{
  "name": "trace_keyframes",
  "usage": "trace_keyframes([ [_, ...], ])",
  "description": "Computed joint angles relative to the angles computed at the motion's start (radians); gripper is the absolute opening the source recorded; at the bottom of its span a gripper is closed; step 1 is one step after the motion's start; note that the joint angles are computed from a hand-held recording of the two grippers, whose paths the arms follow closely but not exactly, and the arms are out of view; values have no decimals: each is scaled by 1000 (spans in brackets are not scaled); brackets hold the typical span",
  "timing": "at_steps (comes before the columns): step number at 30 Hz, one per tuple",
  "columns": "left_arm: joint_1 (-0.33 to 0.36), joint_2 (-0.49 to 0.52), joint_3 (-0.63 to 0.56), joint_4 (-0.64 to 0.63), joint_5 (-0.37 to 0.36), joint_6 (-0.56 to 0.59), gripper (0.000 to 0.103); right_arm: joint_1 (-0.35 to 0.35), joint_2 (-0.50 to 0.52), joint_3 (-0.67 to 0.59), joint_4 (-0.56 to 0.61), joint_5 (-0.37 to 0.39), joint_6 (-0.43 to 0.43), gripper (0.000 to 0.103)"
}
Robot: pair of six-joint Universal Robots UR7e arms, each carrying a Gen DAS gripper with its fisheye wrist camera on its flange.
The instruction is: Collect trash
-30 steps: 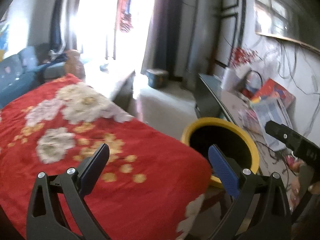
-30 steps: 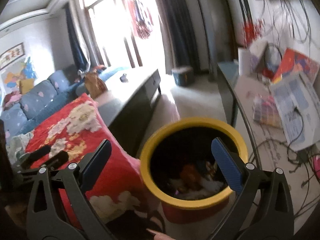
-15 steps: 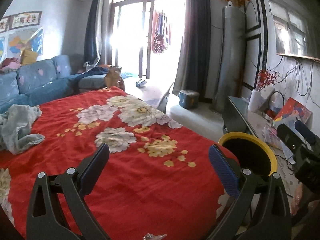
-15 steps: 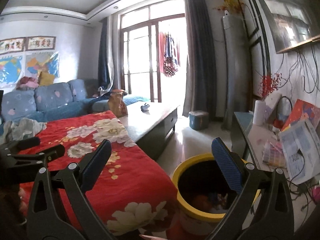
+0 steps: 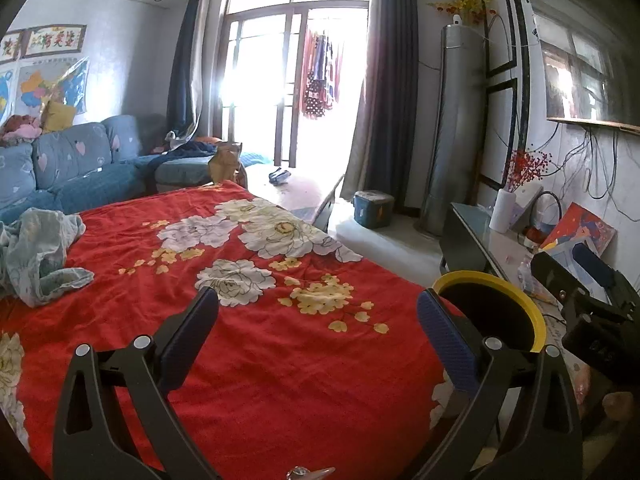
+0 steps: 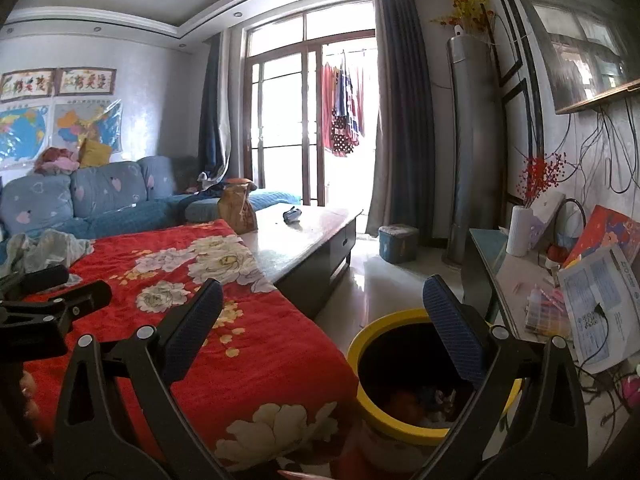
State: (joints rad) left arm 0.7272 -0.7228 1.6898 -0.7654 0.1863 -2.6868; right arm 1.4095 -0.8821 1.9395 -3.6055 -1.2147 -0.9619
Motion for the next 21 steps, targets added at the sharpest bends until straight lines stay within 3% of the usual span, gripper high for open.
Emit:
trace_keyframes([
  [21, -3, -6, 18, -65, 4, 54, 97, -2, 3, -3, -4, 1, 10, 92],
])
